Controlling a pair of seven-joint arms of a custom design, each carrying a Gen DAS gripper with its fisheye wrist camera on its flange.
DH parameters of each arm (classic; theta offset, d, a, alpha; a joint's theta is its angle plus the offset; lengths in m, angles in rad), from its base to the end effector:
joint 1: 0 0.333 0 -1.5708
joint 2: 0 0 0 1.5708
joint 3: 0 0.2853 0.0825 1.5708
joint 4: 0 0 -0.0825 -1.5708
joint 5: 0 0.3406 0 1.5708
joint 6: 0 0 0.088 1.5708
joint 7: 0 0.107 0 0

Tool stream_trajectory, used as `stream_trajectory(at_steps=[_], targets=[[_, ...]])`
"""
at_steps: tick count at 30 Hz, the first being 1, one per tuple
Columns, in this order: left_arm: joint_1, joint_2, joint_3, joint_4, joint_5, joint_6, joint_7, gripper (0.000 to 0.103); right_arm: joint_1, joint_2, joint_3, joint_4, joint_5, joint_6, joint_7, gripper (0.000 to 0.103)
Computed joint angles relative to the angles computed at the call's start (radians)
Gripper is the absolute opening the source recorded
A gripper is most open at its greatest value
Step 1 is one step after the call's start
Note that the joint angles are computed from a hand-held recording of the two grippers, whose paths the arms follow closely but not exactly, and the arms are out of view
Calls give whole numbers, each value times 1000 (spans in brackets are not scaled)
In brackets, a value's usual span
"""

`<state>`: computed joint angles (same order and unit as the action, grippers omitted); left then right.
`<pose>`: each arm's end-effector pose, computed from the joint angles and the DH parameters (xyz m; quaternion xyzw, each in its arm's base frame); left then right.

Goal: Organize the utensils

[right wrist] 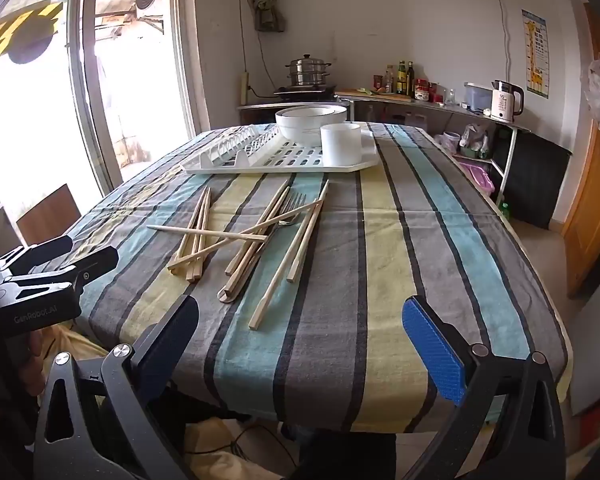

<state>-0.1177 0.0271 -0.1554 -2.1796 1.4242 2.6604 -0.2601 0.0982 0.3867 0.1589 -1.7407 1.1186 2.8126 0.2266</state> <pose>0.4978 -0.1684 0.4032 -0.7352 0.5007 -0.2769 0.3634 0.6304 0.1082 0.4058 -0.7915 0.4155 -0.1834 0.4090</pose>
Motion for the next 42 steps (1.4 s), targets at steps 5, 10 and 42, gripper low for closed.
stream_trajectory(at_steps=[5, 10, 42], targets=[[1, 1, 2, 8, -18, -2, 15, 98, -2, -3, 1, 4, 12, -2, -5, 102], [-2, -15, -6, -4, -4, -21, 3, 98, -4, -16, 10, -17, 43, 3, -39, 102], [-8, -43, -20, -12, 4, -58, -2, 98, 8, -28, -5, -15, 75, -15, -65, 102]])
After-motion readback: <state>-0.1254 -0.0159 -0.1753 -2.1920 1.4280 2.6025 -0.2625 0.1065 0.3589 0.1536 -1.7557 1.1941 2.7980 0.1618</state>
